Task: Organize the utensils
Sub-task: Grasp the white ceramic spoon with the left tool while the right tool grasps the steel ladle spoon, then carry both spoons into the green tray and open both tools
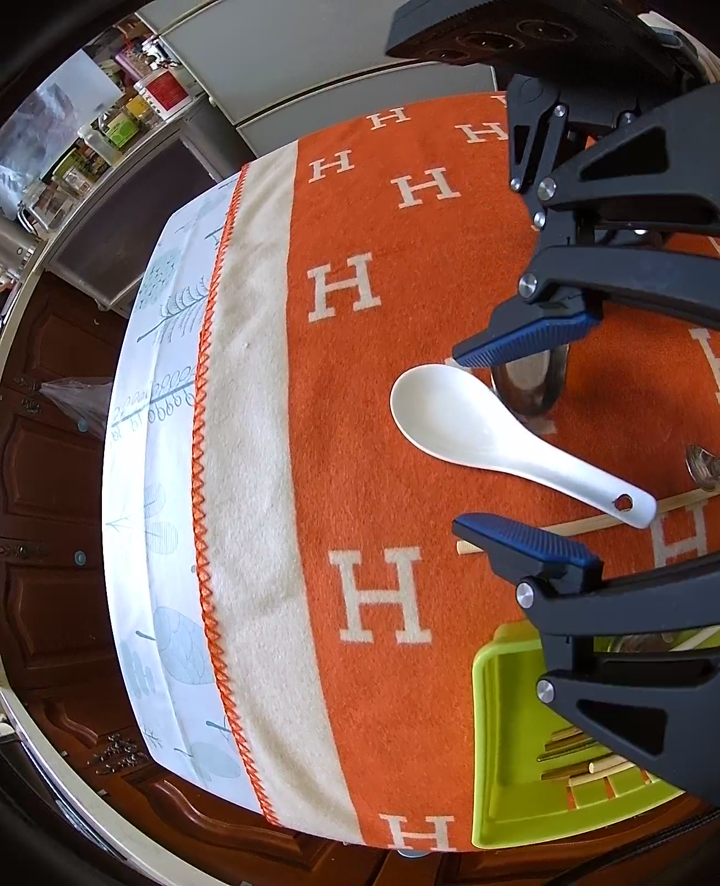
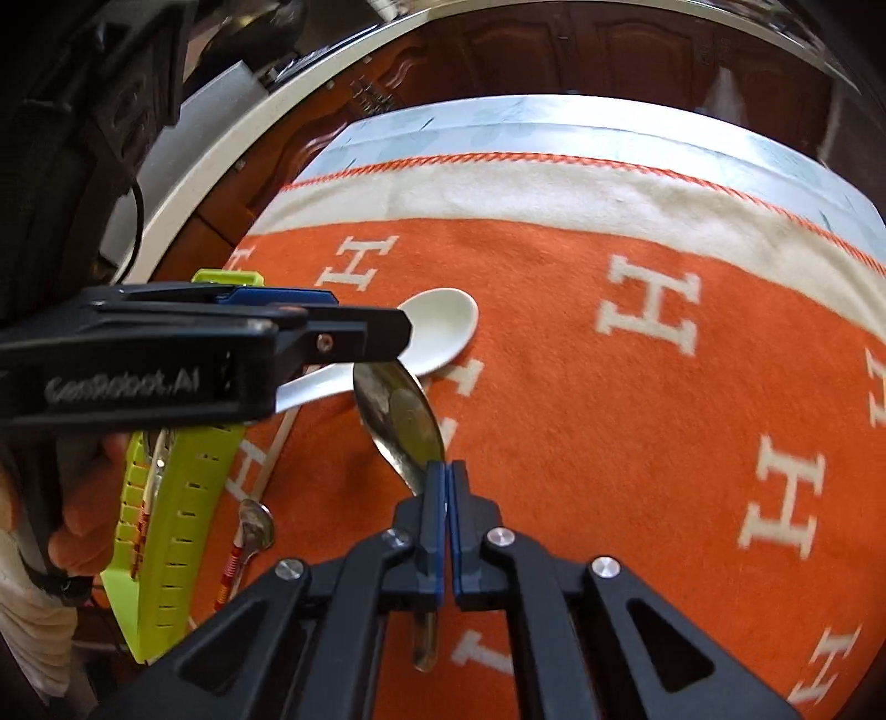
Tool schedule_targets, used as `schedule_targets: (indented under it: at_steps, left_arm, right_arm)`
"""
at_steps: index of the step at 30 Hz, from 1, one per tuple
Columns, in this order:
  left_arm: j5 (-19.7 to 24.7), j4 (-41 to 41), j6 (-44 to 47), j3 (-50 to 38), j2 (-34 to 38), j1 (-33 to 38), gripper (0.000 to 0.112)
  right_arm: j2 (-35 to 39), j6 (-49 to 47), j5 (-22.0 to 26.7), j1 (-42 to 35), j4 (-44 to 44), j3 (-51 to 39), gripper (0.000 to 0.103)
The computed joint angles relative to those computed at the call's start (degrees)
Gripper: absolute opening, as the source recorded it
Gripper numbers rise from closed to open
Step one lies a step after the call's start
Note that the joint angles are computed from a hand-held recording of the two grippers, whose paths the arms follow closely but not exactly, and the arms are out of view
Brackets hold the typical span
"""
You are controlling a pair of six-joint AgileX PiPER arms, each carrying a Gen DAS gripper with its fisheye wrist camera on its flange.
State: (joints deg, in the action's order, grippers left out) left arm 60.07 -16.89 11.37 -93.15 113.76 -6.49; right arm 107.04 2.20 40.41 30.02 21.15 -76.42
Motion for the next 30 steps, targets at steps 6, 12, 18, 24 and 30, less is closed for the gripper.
schedule_targets:
  at_steps: [6, 12, 18, 24, 30]
  left_arm:
    - [-0.03, -0.09, 0.52, -0.27, 0.79, -0.21, 0.045]
    - [-2.33, 2.12, 0.83, 1.5, 0.36, -1.56, 0.037]
    - [-3.86, 4.94, -0.76, 2.22, 1.12, -3.09, 0.027]
    - [-6.7, 5.99, -1.65, 5.23, -0.72, -4.3, 0.013]
    - [-11.58, 5.85, -4.81, 11.61, -5.3, -5.46, 0.002]
  right_arm:
    - [-7.11, 0.27, -4.57, -3.58, 4.22, 9.39, 0.001]
    - [-13.19, -1.8, -6.91, -6.31, 7.53, 15.78, 0.0]
    - [-14.39, -2.57, -7.77, -7.54, 10.15, 18.11, 0.001]
    - [-14.45, -3.73, -9.15, -7.76, 11.94, 19.81, 0.001]
    - [-14.72, -3.99, -10.18, -7.48, 13.88, 21.35, 0.001]
